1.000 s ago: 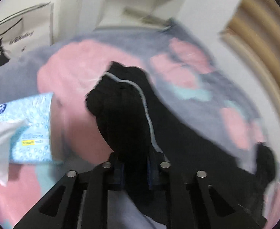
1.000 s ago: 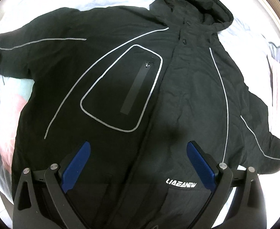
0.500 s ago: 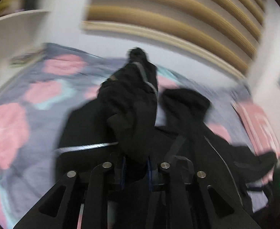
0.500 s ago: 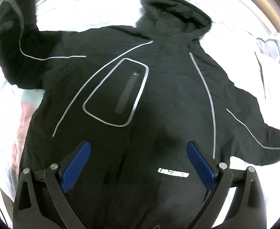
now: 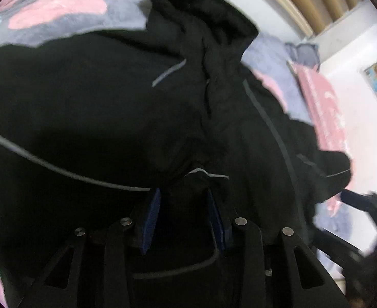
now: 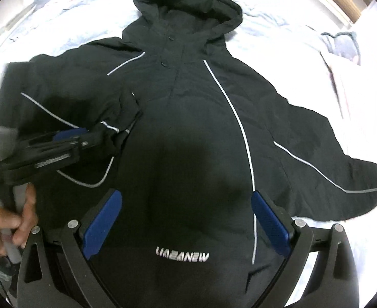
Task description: Fold large clothes
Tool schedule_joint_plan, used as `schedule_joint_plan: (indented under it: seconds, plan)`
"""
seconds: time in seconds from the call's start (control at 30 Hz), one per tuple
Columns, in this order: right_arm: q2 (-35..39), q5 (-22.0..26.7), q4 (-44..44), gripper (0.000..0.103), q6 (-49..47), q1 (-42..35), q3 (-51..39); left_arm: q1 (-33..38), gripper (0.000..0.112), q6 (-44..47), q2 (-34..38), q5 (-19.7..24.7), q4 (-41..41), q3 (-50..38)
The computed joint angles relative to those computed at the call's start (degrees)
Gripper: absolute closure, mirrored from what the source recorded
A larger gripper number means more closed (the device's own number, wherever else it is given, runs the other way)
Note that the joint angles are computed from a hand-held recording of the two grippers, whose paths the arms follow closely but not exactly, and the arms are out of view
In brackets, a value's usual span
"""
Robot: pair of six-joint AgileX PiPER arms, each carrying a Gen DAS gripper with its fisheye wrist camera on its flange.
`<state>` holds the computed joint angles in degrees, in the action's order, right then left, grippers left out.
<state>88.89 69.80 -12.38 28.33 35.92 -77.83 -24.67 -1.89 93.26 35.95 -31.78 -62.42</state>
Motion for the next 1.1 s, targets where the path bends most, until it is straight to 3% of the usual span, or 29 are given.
schedule_joint_plan:
  seconds: [0.07, 0.17, 0.27, 0.4, 0.53, 0.6, 0.67, 0.83, 1.1]
  plan:
    - [1.08, -3.56, 4.8, 0.002, -3.79, -2.47, -0.97, 2.6, 0.074, 2.95, -4.54, 1.53, -2.6, 1.55]
    - [4.56, -7.37, 12.95, 0.002, -7.85, -5.37, -2.99, 7.17, 0.07, 1.79, -10.56, 5.77, 0.81, 1.68]
    - [10.11, -9.02, 18.36, 0.007, -9.52, -5.81, -6.48, 11.78, 0.067, -2.57, -15.72, 9.11, 6.86, 2.18]
    - [17.32, -10.0, 22.57, 0.014, -9.83, -5.51, -10.55, 20.3, 0.067, -1.29, -18.86, 11.79, 8.03, 2.68]
    - [24.34, -7.88, 22.64, 0.045, -6.37, -4.63, -15.59, 23.7, 0.067, -3.42, -19.88, 12.05, 11.6, 3.06]
    - [24.1, -7.99, 19.51, 0.049, -4.97, -2.6, -16.62, 24.9, 0.067, -4.37, -20.03, 11.89, 13.14, 3.6]
    - [21.82, -8.87, 17.61, 0.061, -5.08, -1.21, -16.47, 23.56, 0.067, -7.45, -19.13, 10.51, 16.55, 3.35]
    - [13.91, -7.81, 10.4, 0.069, -0.67, -2.08, -15.7, 22.27, 0.067, -6.19, -15.19, 11.99, 18.33, -3.57]
    - [1.0, -3.99, -5.35, 0.07, -1.57, -11.84, -9.41, 12.85, 0.067, -5.53, -4.2, 12.54, 20.65, -13.59]
